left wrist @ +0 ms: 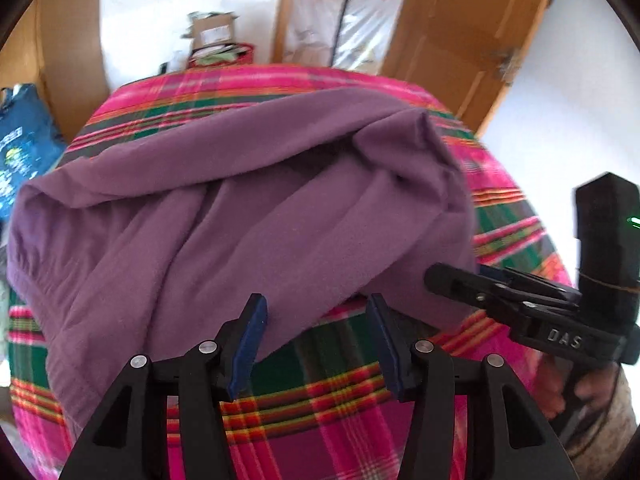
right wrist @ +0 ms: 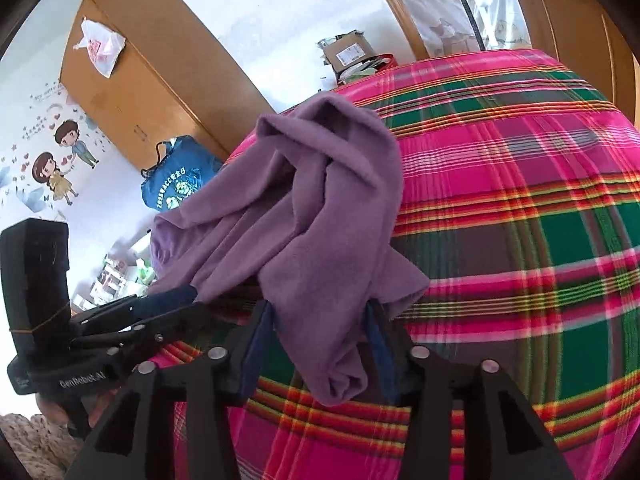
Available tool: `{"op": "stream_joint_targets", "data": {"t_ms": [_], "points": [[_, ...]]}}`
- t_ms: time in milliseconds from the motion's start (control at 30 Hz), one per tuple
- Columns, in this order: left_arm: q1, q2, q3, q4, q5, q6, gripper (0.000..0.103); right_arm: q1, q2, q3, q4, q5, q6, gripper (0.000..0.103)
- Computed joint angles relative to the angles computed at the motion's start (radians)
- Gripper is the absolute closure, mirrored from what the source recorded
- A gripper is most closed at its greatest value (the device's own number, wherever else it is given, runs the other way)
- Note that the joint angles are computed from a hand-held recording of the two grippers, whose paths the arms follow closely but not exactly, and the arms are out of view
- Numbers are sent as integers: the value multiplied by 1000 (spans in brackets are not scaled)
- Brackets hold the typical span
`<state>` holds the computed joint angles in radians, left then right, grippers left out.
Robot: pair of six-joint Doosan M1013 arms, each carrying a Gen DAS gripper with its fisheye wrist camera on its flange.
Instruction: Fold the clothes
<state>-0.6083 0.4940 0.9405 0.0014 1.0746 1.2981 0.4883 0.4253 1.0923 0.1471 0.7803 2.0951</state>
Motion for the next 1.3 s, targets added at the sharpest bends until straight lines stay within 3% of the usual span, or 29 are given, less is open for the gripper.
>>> {"op": "stream_joint_targets", "data": {"t_ms": [100,200,467,667,967,1300], "points": [[-9,8,-2,59,-6,-11,49,6,3,-5,-35,6,9,81],[-20,29,-25,126,30,-21,49,9,-1,-9,-75,-1,19,85],[-7,47,-36,107,38,-33,49,35,10,-67,-277,34,45,86],[11,59,-63,61,44,-65,74,51,14,-98,-457,83,111,87],[27,60,-63,9,36,-50,88,59,10,-106,-674,178,259,87],[56,39,-37,-65,-14,-69,93,64,30,-125,-822,285,270,86]]}}
